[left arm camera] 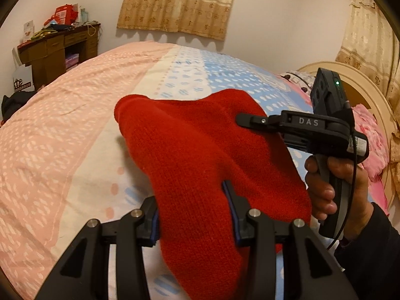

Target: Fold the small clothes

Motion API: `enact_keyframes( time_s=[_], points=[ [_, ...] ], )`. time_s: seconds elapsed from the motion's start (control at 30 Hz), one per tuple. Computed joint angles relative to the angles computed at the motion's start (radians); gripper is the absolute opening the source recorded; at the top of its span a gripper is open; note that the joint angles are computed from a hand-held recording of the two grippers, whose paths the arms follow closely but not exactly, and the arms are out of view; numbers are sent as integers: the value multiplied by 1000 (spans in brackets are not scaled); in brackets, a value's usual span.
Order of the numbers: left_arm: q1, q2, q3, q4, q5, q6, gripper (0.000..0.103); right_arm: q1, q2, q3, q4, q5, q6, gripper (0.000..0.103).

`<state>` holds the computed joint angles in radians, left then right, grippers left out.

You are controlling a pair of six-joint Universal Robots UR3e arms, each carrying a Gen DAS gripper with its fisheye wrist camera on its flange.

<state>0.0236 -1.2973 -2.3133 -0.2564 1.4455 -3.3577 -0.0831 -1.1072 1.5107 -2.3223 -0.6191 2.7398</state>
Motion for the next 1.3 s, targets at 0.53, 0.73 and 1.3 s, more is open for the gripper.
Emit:
enact_keyframes(
  time_s=[0.53,0.73,1.3],
  points=[
    [66,20,-123,65,-37,24,43,76,96,-118,42,-67,27,25],
    [105,17,-170,113,-81,25,45,89,120,-136,25,-82,54,25],
    [119,13,-214,163,-70,4,68,112,182,-175,-14,-153,108,25]
  ],
)
